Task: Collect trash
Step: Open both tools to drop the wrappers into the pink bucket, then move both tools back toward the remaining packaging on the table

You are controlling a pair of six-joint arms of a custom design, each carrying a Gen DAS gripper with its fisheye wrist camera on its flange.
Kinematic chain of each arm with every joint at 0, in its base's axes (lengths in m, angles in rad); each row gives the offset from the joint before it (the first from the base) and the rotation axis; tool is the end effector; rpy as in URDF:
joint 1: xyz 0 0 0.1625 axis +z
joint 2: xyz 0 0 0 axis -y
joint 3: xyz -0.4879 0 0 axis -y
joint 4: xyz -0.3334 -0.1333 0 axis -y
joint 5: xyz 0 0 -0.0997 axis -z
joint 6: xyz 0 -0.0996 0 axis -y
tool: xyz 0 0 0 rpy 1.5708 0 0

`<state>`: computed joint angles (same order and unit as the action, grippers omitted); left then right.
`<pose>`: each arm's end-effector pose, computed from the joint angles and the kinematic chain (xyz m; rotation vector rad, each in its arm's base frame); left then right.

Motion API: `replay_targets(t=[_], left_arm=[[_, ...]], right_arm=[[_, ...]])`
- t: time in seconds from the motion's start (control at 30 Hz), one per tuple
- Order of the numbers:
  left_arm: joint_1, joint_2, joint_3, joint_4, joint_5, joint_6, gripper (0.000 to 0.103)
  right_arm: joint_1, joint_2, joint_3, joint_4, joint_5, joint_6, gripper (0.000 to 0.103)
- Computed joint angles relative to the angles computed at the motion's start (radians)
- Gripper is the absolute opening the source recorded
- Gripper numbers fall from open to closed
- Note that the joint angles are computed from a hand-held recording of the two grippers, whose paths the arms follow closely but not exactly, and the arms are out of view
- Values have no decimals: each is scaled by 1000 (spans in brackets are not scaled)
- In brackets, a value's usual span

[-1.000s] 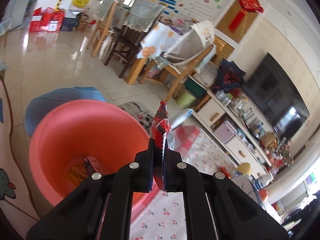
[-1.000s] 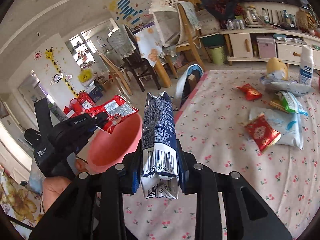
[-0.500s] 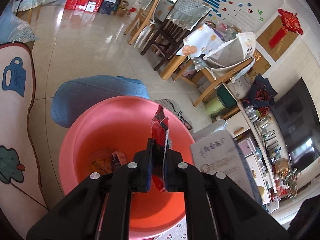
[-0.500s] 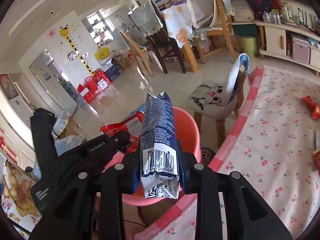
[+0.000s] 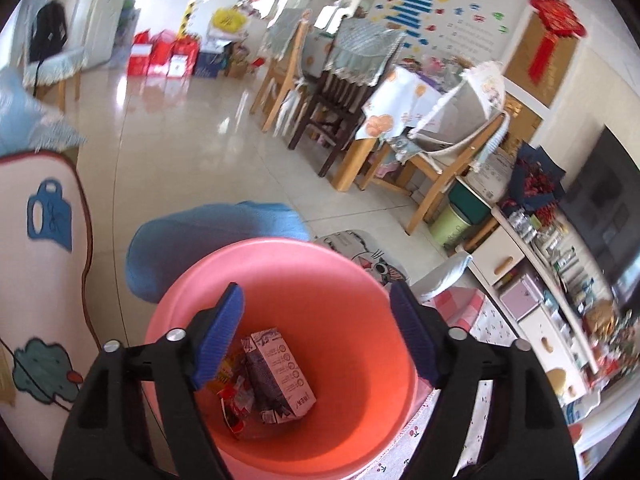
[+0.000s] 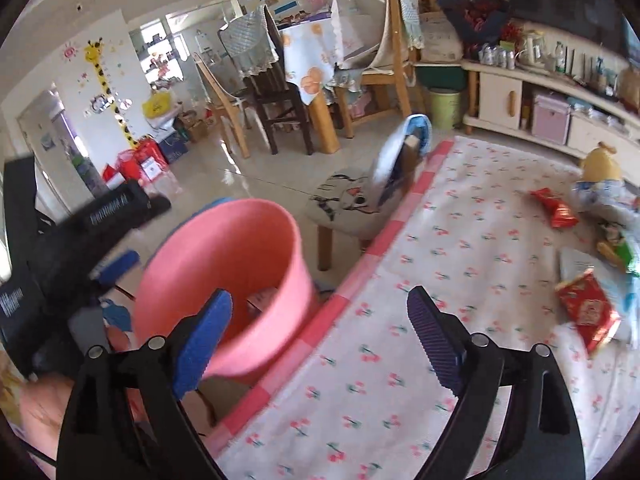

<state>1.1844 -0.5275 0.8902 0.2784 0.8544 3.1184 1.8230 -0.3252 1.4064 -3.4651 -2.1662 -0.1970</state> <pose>-0.0925 -0.7546 0.1650 -0.0094 2.3540 -1.3121 0.2615 -0.7046 0.0399 0.2236 -2.3901 1.0444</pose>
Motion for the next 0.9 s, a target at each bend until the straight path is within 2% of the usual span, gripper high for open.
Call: replay_targets(t=[0.17,0.4,0.53,0.67,0.9], left_arm=[[-17,-28,81,-82,82,98,85],[-40,-8,84,-57,178,182,91],[-46,18,53,20,236,179,92],[-58,44,39,68,255,201,92],[-77,68,58,88,301,241,93]], right_arm=[[9,-15,100,-142,-101,-111,89],[12,-48,249,-361,-174,-220,91],[15,-68,324,-460,-209,-233,93],[14,-91,401,-551,-233,-220,94],[-4,-121,511,-721,-252,-212,94]])
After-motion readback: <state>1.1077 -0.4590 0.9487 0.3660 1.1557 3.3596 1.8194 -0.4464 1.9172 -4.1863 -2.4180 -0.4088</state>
